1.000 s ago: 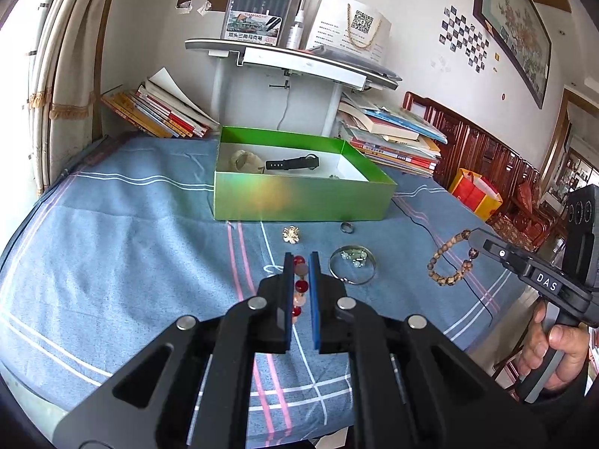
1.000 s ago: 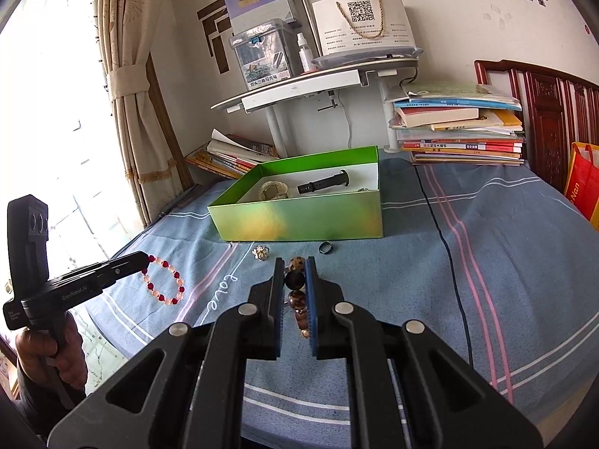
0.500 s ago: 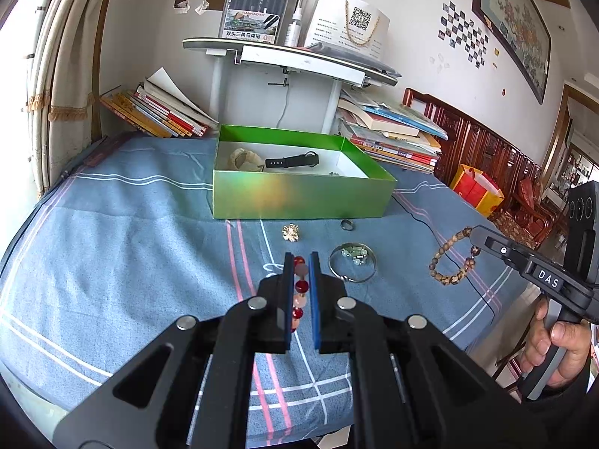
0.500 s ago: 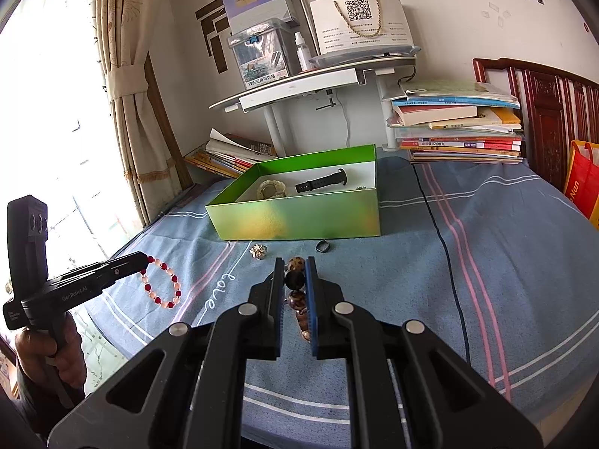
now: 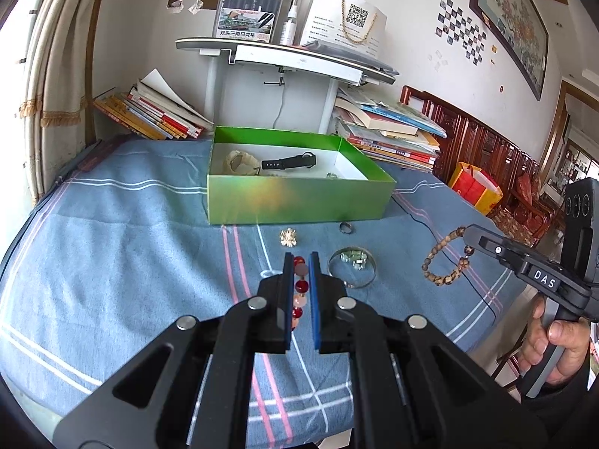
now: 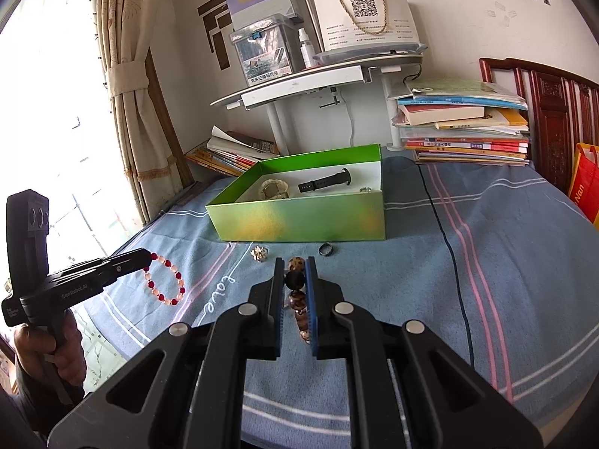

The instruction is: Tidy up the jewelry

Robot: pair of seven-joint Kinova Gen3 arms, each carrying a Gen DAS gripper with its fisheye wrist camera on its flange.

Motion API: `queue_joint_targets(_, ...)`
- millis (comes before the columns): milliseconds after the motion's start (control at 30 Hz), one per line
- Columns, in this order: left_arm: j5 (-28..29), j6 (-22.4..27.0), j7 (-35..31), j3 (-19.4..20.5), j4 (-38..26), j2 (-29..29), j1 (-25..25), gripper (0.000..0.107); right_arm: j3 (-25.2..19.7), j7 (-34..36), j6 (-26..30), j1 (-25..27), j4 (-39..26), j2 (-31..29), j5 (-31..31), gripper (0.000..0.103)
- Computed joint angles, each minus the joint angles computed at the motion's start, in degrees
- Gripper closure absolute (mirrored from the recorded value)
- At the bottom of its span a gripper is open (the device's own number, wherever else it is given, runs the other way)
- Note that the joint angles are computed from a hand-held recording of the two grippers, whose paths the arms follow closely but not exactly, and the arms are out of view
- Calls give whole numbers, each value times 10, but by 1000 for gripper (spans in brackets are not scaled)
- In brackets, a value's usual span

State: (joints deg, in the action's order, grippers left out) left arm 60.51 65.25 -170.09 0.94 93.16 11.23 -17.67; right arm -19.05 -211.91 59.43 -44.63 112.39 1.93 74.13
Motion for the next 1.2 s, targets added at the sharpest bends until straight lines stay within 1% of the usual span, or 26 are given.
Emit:
queue_joint_targets(100,-3,-5,22,10,-36,14,13,100,14,25,-32,19,-9,-4,6,92)
queue_joint_targets(233,-9,-41,63,31,-103,35,38,100,41,110,-71,59,-54,2,6,92)
queue_joint_targets(267,-13,-58,78,39,-128,44,47,100,49,132,-82,71,-67,6,5,92)
queue_joint_targets(300,-12,-76,88,37,-153,55,65,100,46,152,-97,93,-79,10,3,92)
queue_joint_targets(333,-21,-88,106,24,-178,66,90,100,50,173,-119,119,-97,18,1,92)
queue_joint_targets(400,-37,-99,147,-17,-226,90,143,99,41,202,-154,170,-121,29,-8,92)
queue_joint_targets(433,-50,-111,167,-34,-253,108,169,99,31,225,-167,197,-132,35,-21,92)
queue_joint_targets(467,-54,-119,180,-58,-269,120,195,97,16,240,-176,223,-143,46,-29,92)
queue_joint_targets(500,-51,-132,184,-85,-274,130,220,89,-3,246,-175,250,-156,63,-33,89)
queue_joint_targets(533,-41,-154,178,-111,-269,137,245,56,-29,242,-167,276,-161,70,-33,80)
queue_joint_targets(567,-23,-177,163,-132,-253,137,262,26,-52,230,-150,291,-163,74,-27,73)
queue_joint_targets(600,1,-201,140,-141,-226,127,268,22,-72,207,-126,296,-156,72,-12,55)
queue_joint_targets(633,24,-224,117,-140,-199,118,264,21,-82,184,-103,290,-147,69,5,39)
queue_joint_targets(667,40,-239,93,-128,-173,106,253,20,-81,161,-80,273,-130,58,22,36)
queue_joint_targets(733,65,-255,47,-85,-120,77,204,18,-65,114,-33,220,-95,40,57,35)
queue_joint_targets(767,84,-262,23,-63,-93,62,178,15,-59,91,-10,194,-76,32,70,35)
queue_joint_targets(833,124,-266,-23,-25,-40,33,125,13,-45,56,37,141,-48,17,77,35)
queue_joint_targets(900,164,-249,-70,-8,13,2,72,12,-40,13,83,88,-21,3,72,33)
queue_joint_targets(933,183,-246,-93,7,38,-11,45,11,-34,-8,107,61,-12,3,69,33)
queue_joint_targets(1033,231,-231,-163,50,101,-39,-35,10,-21,-60,177,-19,3,11,52,32)
queue_joint_targets(1067,244,-228,-186,66,117,-44,-58,10,-22,-73,195,-35,5,16,46,32)
queue_joint_targets(1100,252,-220,-205,71,134,-50,-74,10,-26,-85,211,-46,7,20,40,32)
queue_joint_targets(1133,253,-213,-214,69,142,-53,-79,10,-30,-95,220,-57,9,24,31,32)
queue_joint_targets(1200,237,-199,-220,46,157,-62,-73,10,-33,-105,232,-75,11,31,16,32)
